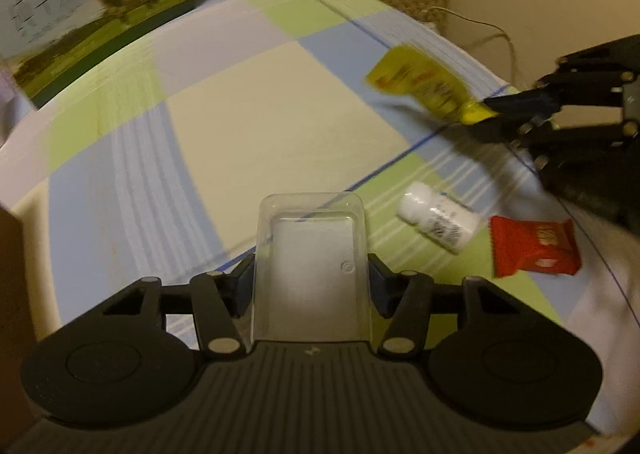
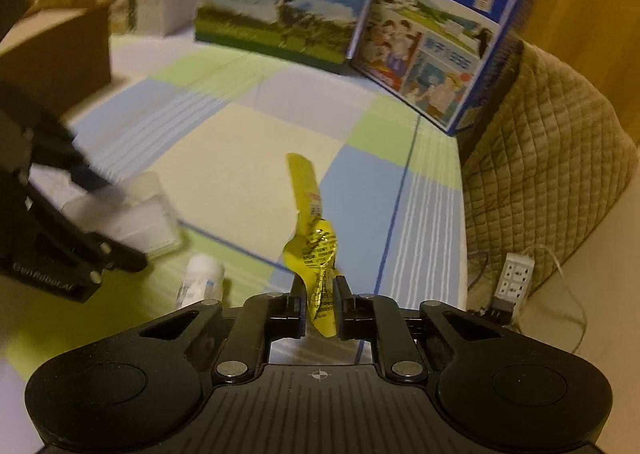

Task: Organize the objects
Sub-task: 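Grasp the yellow packet with right gripper while left grasps the clear case, then carry the clear case and yellow packet over the shoebox with both grippers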

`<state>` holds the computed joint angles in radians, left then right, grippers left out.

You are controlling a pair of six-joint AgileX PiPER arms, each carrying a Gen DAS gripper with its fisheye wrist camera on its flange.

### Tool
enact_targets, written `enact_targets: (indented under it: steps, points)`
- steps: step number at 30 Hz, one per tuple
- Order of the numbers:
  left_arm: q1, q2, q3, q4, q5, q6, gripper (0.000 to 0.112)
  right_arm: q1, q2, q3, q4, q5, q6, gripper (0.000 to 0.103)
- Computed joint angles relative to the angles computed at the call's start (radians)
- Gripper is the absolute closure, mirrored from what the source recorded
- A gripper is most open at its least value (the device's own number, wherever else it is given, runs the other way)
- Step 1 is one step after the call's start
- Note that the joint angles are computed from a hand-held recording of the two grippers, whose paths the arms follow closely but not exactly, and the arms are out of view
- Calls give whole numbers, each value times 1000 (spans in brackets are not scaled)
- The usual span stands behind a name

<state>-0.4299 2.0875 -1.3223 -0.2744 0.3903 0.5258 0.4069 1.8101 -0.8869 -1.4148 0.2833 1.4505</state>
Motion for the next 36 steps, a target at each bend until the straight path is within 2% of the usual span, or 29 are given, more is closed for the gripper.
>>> enact_targets:
  steps: [7,15,27,36]
  points:
    - [43,-38,46,94,0,-175,60,-62,-73,13,272,-69,-153,98]
    - [69,-115,124,96,0,-230,61,-78,-153,61,433,-99,-231,99]
    - [76,-263,222,41,-24,-218,61,-22,-295,92,615,-61,-362,99]
    - [101,-378,268,-6,-13,-199,60,53,-385,90,748,-11,-466,99]
